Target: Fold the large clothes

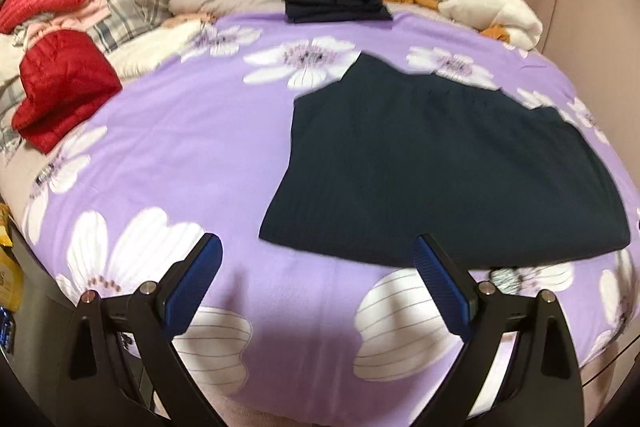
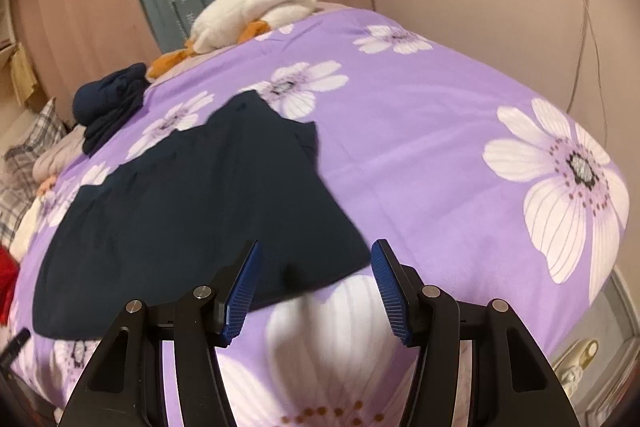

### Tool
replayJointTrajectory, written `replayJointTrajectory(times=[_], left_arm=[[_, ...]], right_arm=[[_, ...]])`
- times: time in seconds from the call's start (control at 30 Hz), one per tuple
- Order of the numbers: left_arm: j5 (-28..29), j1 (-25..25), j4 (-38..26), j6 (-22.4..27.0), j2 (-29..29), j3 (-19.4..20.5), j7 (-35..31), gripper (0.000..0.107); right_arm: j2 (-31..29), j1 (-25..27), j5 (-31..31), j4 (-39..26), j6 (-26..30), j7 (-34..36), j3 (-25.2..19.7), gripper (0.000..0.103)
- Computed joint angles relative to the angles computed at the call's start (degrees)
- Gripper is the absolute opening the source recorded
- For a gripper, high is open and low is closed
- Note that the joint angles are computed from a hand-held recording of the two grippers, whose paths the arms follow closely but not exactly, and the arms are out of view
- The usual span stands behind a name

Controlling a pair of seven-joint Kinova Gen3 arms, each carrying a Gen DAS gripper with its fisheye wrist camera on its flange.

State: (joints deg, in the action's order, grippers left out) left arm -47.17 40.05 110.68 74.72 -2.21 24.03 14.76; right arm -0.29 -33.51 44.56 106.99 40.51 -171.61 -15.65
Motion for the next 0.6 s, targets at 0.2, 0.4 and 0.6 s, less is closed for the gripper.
replayJointTrajectory(times=[0.2,0.4,0.6], left_arm=[[-3.19,2.03,-6.3,7.07,-0.12,2.28,-2.73,0.102],[-6.12,5.71,-14.99,16.72,2.31,3.23,-7.59,0.102],[-10.3,10.91,-23.11,25.31,5.0,3.13,-11.7,0.102]], right_arm=[[-0.29,-2.53,1.05,-3.38,1.29,4.8,-1.88,0.068],[-0.88,-4.07,-0.91,-7.15,2.03,12.27,-2.91,0.075],[-1.59,-5.04,-3.1,-13.2,6.08,18.63,-3.99,0.093]])
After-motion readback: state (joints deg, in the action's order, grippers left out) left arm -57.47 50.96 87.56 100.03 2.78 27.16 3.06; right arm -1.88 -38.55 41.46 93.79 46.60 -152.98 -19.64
